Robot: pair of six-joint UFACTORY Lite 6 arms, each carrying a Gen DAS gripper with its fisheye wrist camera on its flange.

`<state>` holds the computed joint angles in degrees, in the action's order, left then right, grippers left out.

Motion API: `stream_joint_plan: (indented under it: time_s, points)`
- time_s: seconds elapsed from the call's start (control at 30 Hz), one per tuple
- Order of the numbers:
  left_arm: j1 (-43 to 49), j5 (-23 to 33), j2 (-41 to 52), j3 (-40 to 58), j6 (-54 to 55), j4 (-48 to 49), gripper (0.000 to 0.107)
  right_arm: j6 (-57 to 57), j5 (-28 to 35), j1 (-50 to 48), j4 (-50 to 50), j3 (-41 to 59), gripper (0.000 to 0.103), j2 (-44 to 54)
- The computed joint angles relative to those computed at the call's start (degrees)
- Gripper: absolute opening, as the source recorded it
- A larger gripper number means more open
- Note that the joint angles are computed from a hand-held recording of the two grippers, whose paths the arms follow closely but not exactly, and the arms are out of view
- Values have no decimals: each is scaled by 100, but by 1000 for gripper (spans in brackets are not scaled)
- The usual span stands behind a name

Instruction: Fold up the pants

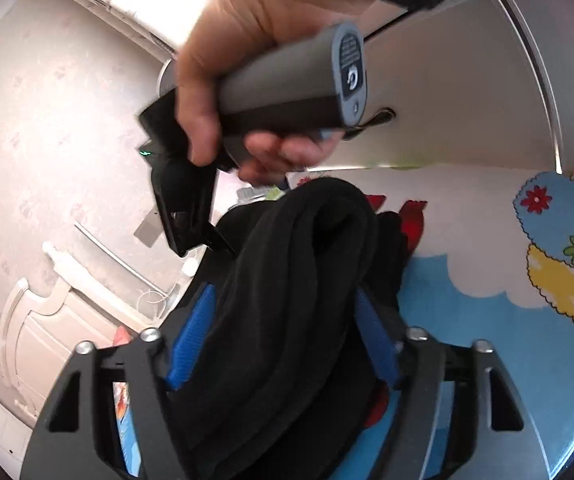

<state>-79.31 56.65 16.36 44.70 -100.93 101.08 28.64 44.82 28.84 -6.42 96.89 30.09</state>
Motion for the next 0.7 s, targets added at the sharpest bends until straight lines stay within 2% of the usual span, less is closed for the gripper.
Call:
stream_joint_plan:
  time_s: [0.03,0.1,0.17,0.2,0.23,0.3,0.37,0.43,0.53,0.57,0.6,0.63,0.67,0.7]
  points:
    - [103,-233,100,114,62,-39,43,421,-134,64,-308,-280,88,-258]
    - [89,-244,206,37,-26,84,37,1224,-562,155,-820,-1177,88,-1054]
    - [176,-430,139,-67,-215,392,37,1075,-803,173,-597,-1618,88,-1297]
    - [218,-608,-144,-218,-210,444,38,999,-663,252,-660,-1580,83,-1129]
    - [309,-840,-450,-397,-264,566,43,1059,-493,322,-883,-1380,73,-833]
    - [387,-1245,-1340,-862,-201,578,44,1161,-803,286,-909,-1556,73,-699]
    - [323,-1122,-2122,-1291,36,263,45,1058,-1151,171,-575,-1808,71,-794]
    - [378,-862,-3042,-1993,292,-38,66,1186,-1370,199,-739,-2067,71,-888]
    - [497,-486,-3625,-2798,631,-445,67,1785,-1551,285,-1284,-2339,73,-998]
    - [459,-363,-3627,-2947,632,-680,65,2011,-1592,318,-1486,-2428,74,-1041]
    - [639,-457,-3778,-3035,791,-846,52,2136,-1620,322,-1604,-2465,76,-1034]
    - [995,-656,-3689,-3041,829,-773,23,2288,-1636,346,-1735,-2531,77,-1060]
    - [1110,-679,-3618,-3067,881,-720,16,2342,-1639,351,-1796,-2554,77,-1070]
    - [987,-629,-3605,-3133,970,-726,14,2414,-1535,375,-1918,-2489,79,-1030]
